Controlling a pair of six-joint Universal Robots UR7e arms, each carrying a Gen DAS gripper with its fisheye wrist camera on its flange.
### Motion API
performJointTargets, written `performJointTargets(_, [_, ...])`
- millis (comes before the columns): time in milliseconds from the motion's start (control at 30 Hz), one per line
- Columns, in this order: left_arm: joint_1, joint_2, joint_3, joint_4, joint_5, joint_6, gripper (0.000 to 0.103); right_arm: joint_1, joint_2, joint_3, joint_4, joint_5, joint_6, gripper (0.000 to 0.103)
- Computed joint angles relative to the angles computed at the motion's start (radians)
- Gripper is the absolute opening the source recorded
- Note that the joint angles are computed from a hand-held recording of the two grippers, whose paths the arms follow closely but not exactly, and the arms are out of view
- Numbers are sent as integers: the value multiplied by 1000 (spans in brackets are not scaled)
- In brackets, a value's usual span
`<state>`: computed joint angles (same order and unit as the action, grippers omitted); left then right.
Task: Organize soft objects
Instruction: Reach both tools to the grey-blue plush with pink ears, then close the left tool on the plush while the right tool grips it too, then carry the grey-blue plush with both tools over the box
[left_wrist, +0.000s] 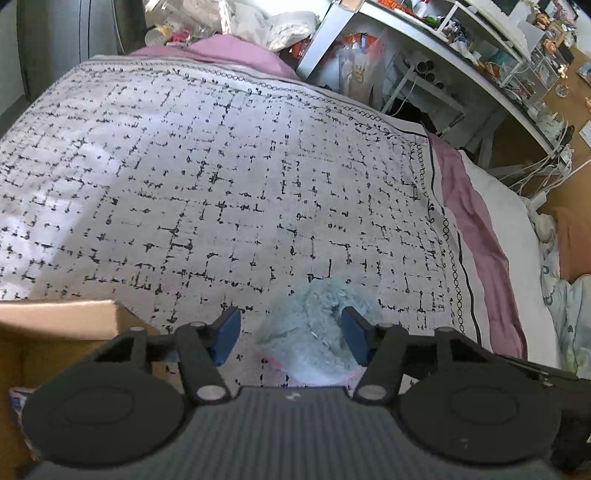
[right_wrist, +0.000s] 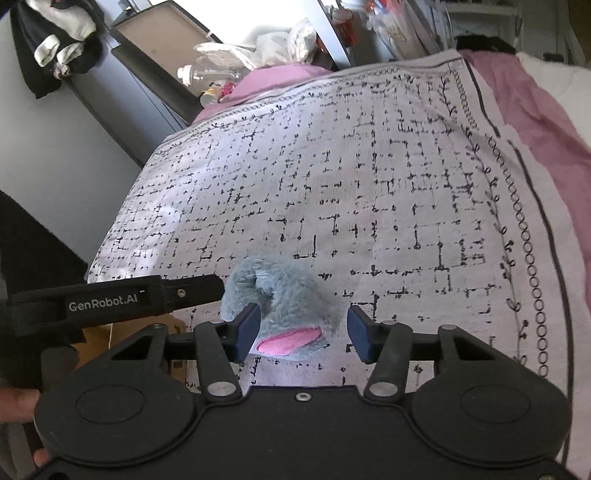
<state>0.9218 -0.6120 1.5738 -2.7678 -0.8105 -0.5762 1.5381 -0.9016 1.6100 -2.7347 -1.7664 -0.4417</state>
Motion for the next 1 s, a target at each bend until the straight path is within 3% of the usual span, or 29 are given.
performJointTargets(200, [36,26,-42,34,-59,-26,46,-8,39,-39,46,5,47,49])
performJointTargets(367, [50,44,-67,50,-87,-20,46,-25,50,-49,81,18,100,46])
performJointTargets(400, [53,46,-68,51,-93,-20,44,-30,49,-50,90,28,106,43])
performJointTargets(467, [55,49,-66,39,-105,-16,41,-36,45,-49,106,52,109,27])
performJointTargets(633, [51,38,-49,5,-127,-8,27,-31,26,-23,73,66,95,22])
performJointTargets(1000, [0,-13,25,-57,-103,0,26,-15,-46,54,16,103,66,21])
